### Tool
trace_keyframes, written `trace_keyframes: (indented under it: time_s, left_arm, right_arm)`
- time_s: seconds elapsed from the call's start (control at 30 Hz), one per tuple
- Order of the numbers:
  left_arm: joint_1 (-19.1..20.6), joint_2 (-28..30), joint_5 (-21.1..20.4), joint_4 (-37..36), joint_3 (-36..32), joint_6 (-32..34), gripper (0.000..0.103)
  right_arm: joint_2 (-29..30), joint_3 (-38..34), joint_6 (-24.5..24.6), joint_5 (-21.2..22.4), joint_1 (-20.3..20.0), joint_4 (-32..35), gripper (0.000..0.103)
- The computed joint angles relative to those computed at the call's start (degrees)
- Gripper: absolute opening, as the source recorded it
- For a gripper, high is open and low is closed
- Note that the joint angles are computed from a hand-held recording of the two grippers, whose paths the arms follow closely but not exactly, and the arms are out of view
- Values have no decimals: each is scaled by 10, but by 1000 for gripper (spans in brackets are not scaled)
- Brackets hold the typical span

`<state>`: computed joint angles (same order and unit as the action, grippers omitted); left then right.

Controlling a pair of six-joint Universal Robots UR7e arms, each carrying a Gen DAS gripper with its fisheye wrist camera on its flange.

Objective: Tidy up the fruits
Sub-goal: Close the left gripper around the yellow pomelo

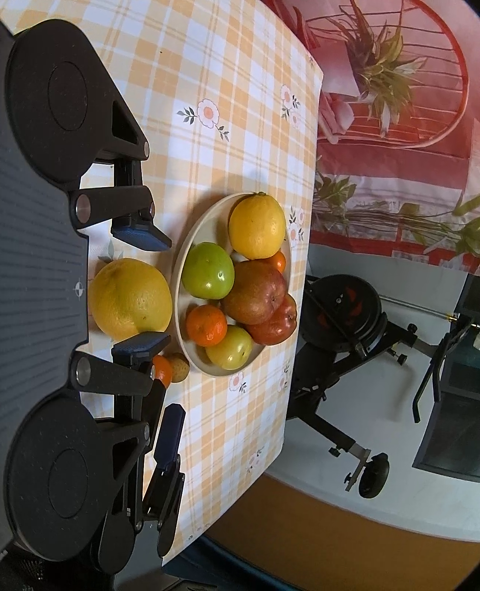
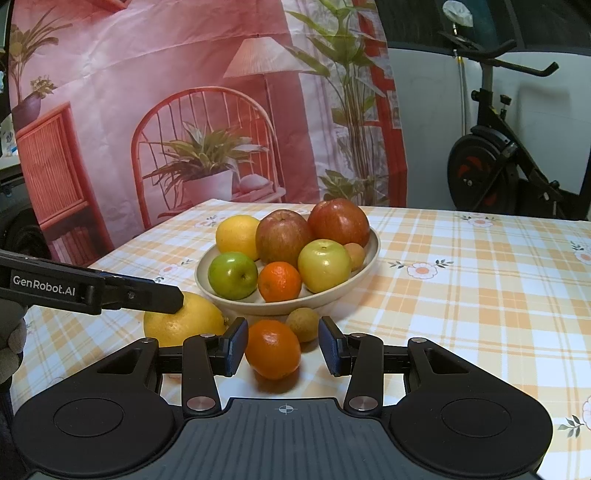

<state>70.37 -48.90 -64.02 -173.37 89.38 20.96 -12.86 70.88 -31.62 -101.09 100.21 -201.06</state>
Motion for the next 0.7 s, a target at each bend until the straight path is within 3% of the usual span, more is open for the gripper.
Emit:
trace_keyframes:
  time_s: [0.47, 0.7]
  left_arm:
    - [11, -19, -17, 25, -8, -62, 51]
    - [14, -22, -31, 34, -8, -75, 51]
  right_arm:
    - [-4, 6, -24, -14, 7, 4, 40]
    - [-5, 2, -89, -23, 23, 42, 41]
